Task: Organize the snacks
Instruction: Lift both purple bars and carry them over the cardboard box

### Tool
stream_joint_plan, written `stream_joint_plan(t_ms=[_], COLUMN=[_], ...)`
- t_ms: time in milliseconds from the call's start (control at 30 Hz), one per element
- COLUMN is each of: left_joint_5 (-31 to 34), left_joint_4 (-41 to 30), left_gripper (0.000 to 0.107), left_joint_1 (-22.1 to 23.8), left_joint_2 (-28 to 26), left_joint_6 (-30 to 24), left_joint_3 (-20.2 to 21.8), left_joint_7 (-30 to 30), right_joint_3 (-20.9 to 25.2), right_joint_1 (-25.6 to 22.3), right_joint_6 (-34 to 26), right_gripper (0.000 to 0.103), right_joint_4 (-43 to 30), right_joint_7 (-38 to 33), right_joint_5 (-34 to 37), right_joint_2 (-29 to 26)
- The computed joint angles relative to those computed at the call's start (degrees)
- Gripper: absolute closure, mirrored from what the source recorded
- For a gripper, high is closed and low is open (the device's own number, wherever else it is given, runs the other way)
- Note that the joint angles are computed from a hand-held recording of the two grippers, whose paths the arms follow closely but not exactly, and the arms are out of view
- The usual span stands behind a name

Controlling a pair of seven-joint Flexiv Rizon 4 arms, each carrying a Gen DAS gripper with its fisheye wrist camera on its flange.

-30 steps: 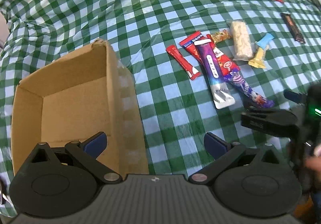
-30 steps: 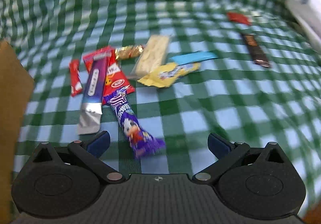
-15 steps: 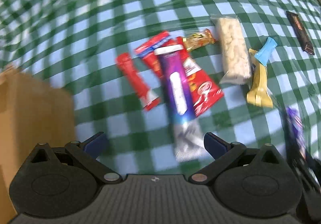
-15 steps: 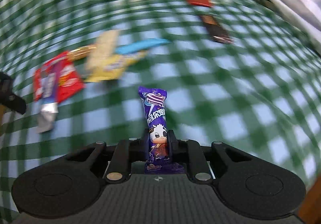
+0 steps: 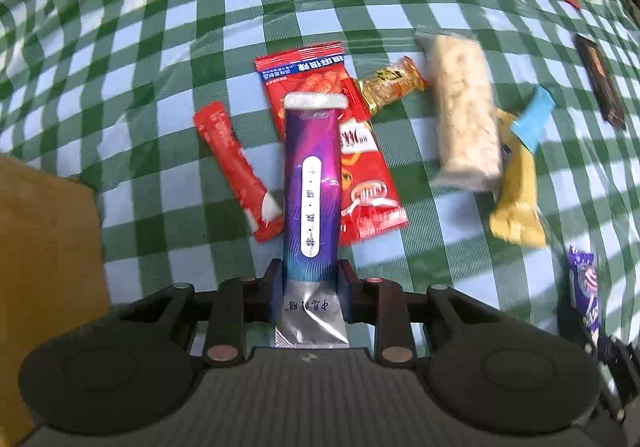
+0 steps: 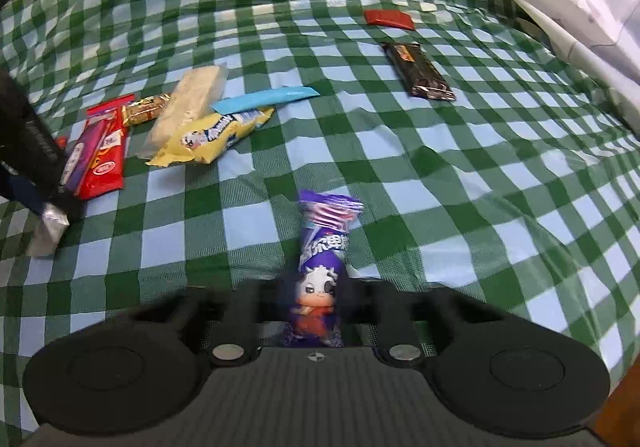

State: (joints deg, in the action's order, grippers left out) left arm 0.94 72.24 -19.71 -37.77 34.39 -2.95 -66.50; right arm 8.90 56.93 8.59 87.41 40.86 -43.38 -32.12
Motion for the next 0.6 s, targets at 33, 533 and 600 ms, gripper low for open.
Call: stream_joint_plan(t_ms=[33,533,600], left_joint_5=[-0.7,-17.2,-17.2], left_joint_4=[2.7,27.7,27.0], left_gripper=[0.077,0.107,0.107], left_joint_1=[0.8,10.3,10.7], left_joint_2=[1.7,27.3,26.8], left_joint_6=[1.6,8.1,7.3], left_joint_3=[-0.6,-1.6,-1.2], left_joint_7=[1.5,21.0,20.8], right_joint_3=[0.1,-3.4,-4.5], right_joint_1=[0.2,12.7,13.5], right_joint_6=[0.1,-15.6,-16.7], right_gripper=[0.088,0.088,0.088], right_joint_4=[-0.1,-22.0,-24.7], right_joint_7=[1.2,-2.6,-4.9], right_joint_5=[0.5,-5.2,-4.8], right_joint_2=[0.3,-7.2,-8.7])
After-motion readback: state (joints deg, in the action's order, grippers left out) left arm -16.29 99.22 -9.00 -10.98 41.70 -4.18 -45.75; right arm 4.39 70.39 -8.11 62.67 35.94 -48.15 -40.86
